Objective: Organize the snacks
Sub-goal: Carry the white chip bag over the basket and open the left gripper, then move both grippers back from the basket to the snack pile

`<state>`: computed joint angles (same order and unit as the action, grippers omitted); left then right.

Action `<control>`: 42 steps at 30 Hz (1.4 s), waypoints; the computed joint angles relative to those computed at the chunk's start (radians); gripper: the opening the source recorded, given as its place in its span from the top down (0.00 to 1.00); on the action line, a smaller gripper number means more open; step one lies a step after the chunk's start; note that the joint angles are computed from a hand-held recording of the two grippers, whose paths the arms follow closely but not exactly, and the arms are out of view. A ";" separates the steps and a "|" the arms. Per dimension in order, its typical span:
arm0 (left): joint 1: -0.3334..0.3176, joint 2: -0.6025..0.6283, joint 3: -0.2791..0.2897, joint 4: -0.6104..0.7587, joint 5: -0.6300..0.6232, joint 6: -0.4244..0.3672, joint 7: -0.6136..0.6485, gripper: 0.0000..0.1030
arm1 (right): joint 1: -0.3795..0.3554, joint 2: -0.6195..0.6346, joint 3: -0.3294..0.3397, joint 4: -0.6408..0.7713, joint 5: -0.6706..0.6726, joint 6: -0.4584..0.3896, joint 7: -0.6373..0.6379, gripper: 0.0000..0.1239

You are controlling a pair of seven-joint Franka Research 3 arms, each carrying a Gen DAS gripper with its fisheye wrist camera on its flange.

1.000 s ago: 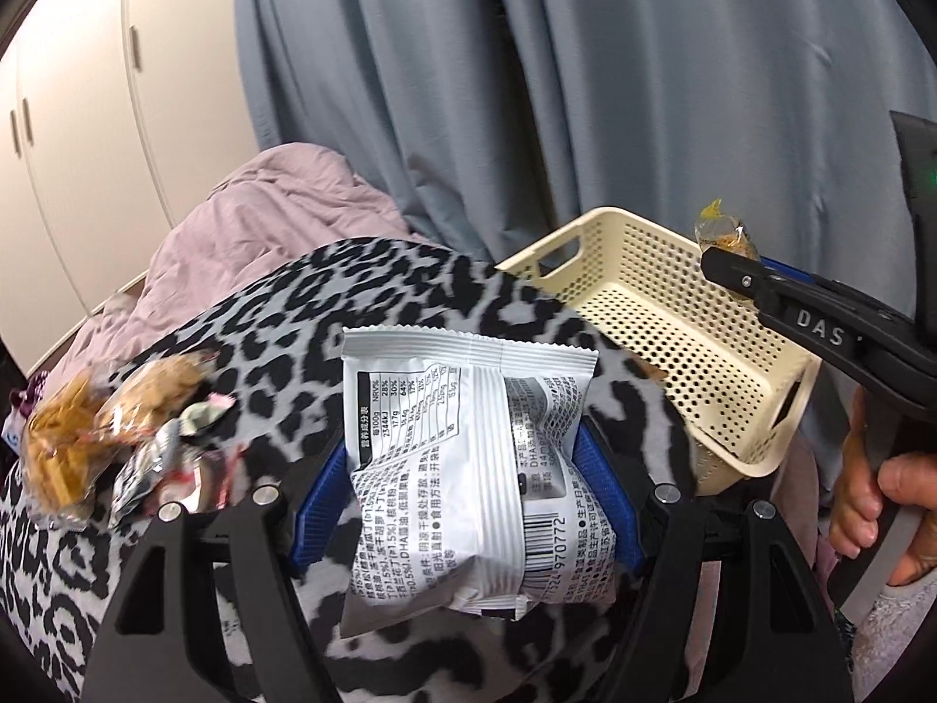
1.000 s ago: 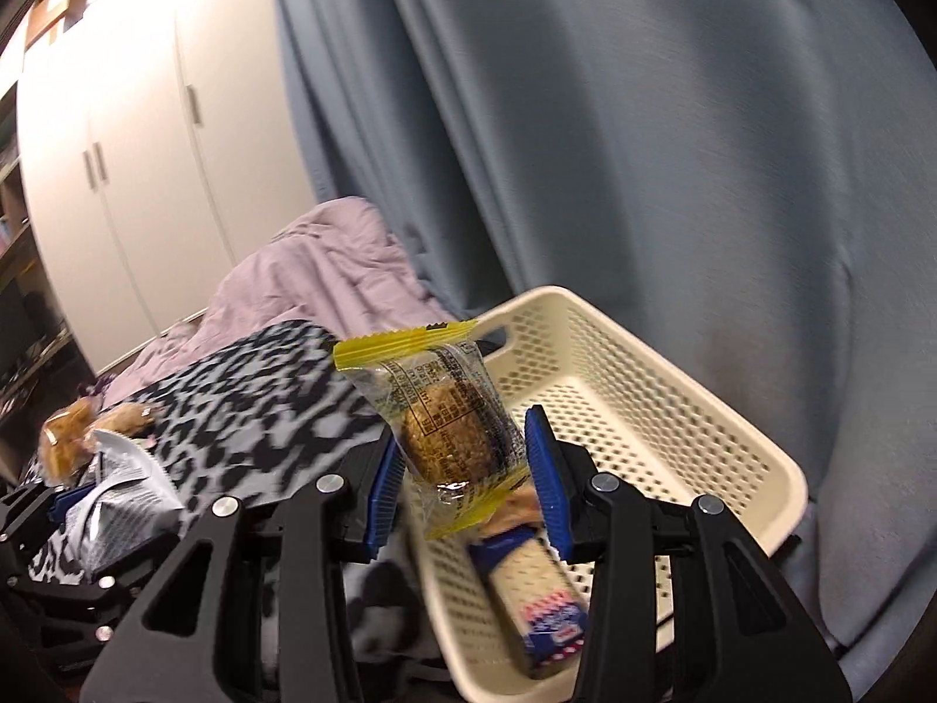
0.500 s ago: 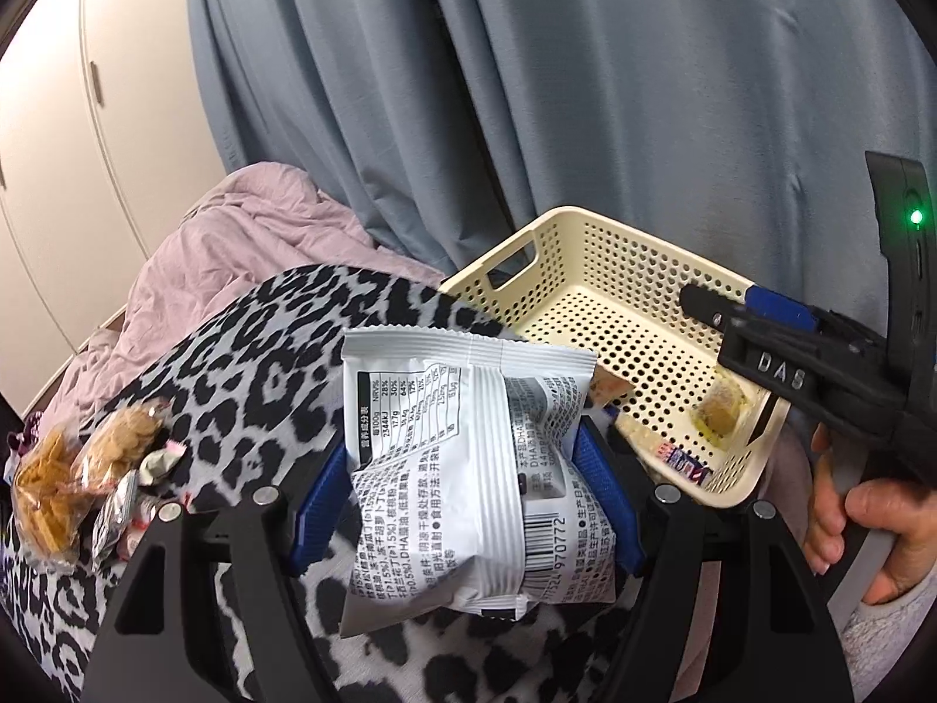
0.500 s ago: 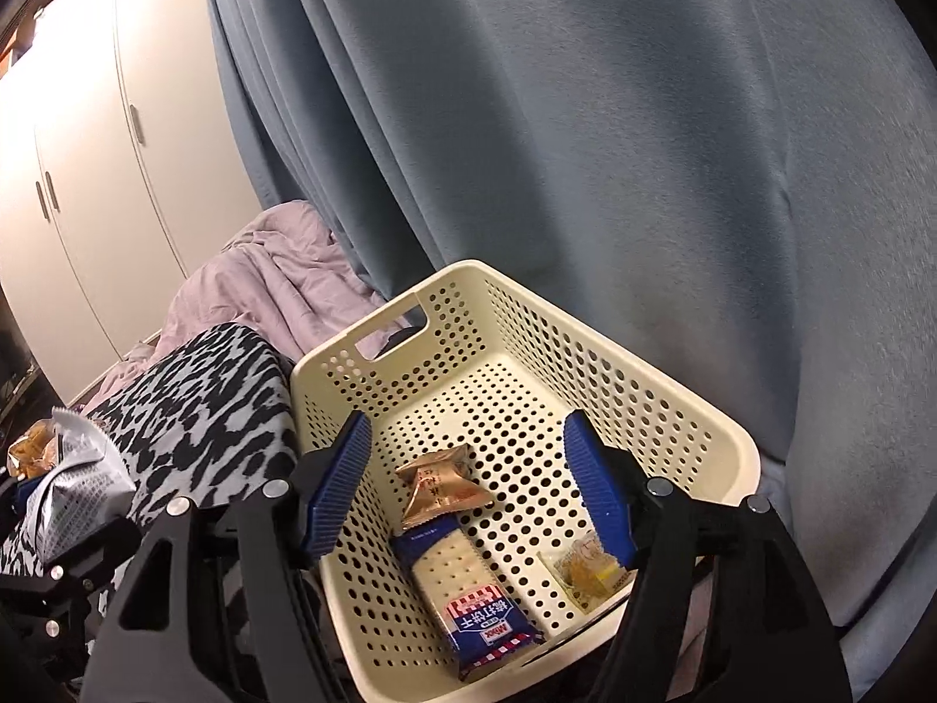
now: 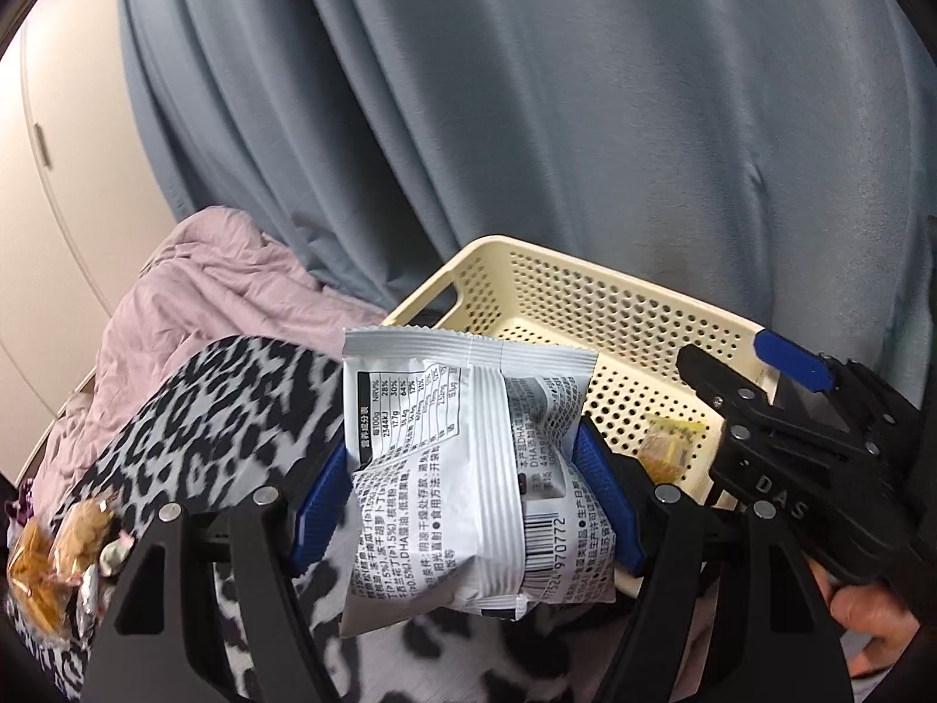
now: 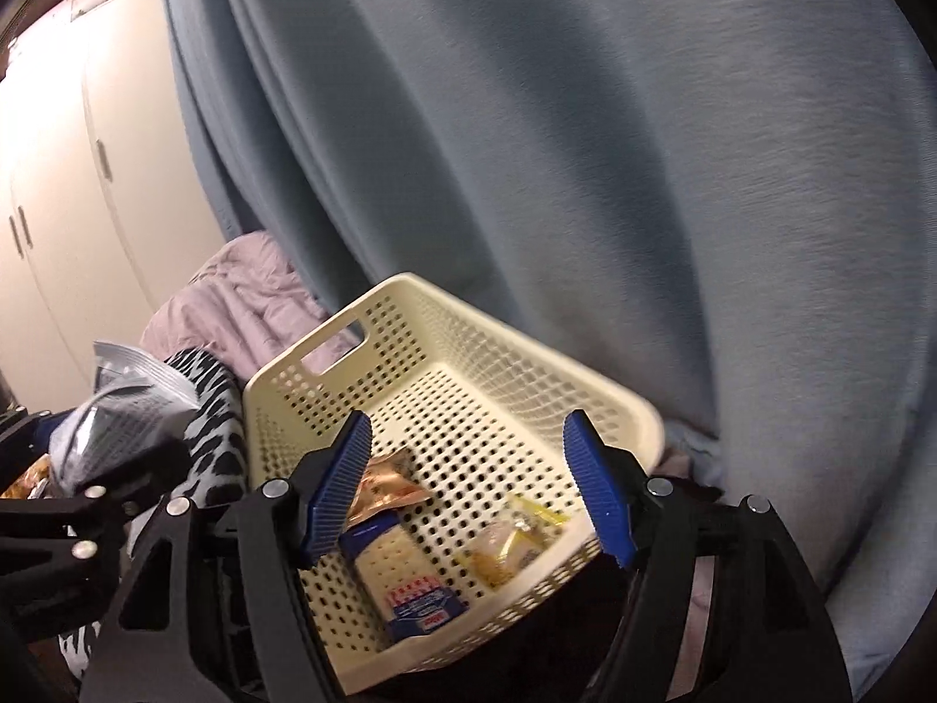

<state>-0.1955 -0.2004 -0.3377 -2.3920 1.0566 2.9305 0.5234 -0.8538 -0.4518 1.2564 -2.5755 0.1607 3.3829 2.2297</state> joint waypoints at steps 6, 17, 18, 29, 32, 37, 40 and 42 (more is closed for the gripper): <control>-0.025 0.075 0.000 0.066 0.016 -0.022 0.008 0.30 | -0.016 -0.069 0.008 -0.027 0.021 -0.008 0.056 0.44; -0.094 0.176 0.044 0.159 0.045 -0.020 0.042 0.30 | -0.034 -0.121 0.002 -0.066 0.027 -0.003 0.162 0.44; -0.099 0.178 0.047 0.160 0.045 -0.020 0.043 0.29 | -0.035 -0.126 0.001 -0.066 0.026 -0.008 0.168 0.44; -0.118 0.190 0.069 0.182 0.076 -0.033 0.016 0.11 | -0.064 -0.145 0.015 -0.064 -0.008 -0.016 0.230 0.44; -0.118 0.183 0.066 0.181 0.103 -0.045 -0.002 0.11 | -0.064 -0.150 0.016 -0.066 -0.014 -0.017 0.240 0.44; -0.117 0.168 0.060 0.171 0.119 -0.052 -0.017 0.11 | -0.050 -0.156 0.002 -0.071 -0.020 -0.018 0.247 0.44; -0.113 0.159 0.057 0.167 0.136 -0.056 -0.030 0.11 | -0.036 -0.159 -0.010 -0.073 -0.023 -0.021 0.246 0.44; -0.111 0.150 0.055 0.162 0.140 -0.060 -0.037 0.11 | -0.031 -0.160 -0.014 -0.072 -0.024 -0.021 0.245 0.44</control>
<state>-0.3069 -0.0507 -0.2832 -2.2300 1.1970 2.8700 0.4864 -0.8848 -0.6121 1.2424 -2.6476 0.1365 3.3615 2.4749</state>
